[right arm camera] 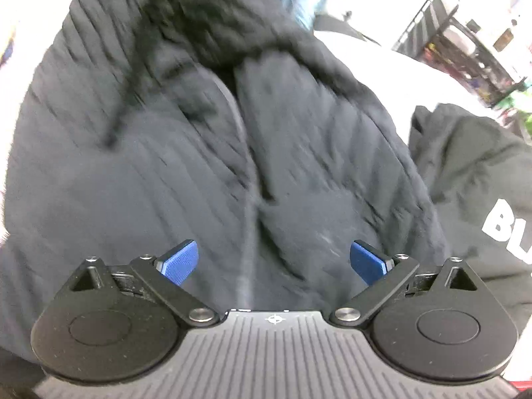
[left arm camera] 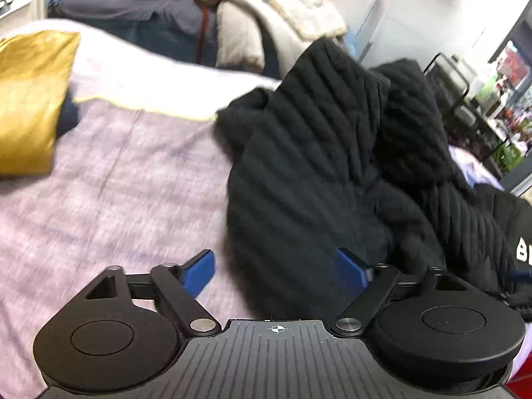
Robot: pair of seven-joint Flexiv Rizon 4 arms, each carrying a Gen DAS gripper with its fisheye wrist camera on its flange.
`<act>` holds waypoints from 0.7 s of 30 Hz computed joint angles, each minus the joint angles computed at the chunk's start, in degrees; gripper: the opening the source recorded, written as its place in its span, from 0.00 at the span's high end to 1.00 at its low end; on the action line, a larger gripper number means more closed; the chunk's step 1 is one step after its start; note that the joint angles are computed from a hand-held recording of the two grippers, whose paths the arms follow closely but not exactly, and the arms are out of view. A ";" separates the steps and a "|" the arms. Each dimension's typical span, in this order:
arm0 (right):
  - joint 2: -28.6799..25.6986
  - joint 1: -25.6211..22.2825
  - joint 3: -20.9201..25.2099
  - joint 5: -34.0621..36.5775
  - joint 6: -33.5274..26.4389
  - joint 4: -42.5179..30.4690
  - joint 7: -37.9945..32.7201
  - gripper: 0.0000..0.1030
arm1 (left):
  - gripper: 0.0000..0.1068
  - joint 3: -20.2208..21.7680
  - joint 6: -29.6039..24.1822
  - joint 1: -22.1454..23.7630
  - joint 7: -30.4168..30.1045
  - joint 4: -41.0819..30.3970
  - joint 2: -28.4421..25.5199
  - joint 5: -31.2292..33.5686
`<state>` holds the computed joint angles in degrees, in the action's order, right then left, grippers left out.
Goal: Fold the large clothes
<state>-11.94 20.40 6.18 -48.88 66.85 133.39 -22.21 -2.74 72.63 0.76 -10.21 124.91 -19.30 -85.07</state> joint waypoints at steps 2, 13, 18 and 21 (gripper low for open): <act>0.15 -0.54 0.69 3.66 2.26 -0.92 -0.32 0.04 | 0.04 -0.61 0.00 -0.05 -1.91 -2.66 -3.55 2.08; 0.84 -0.14 2.40 16.09 2.52 1.25 0.90 0.04 | 0.04 -8.39 9.19 -0.72 -6.13 -0.92 -8.63 6.36; 0.43 0.04 2.17 19.80 3.57 2.19 3.89 0.04 | 0.31 -7.18 6.34 0.40 -6.50 -1.35 -6.79 9.65; -0.18 0.13 2.23 21.78 4.26 1.59 4.20 0.04 | 0.46 -7.67 6.65 0.70 2.35 -1.49 -3.33 1.46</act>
<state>-12.12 20.53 8.41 -27.09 71.11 134.98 -18.01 -10.42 79.27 1.47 -7.86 123.42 -22.63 -83.62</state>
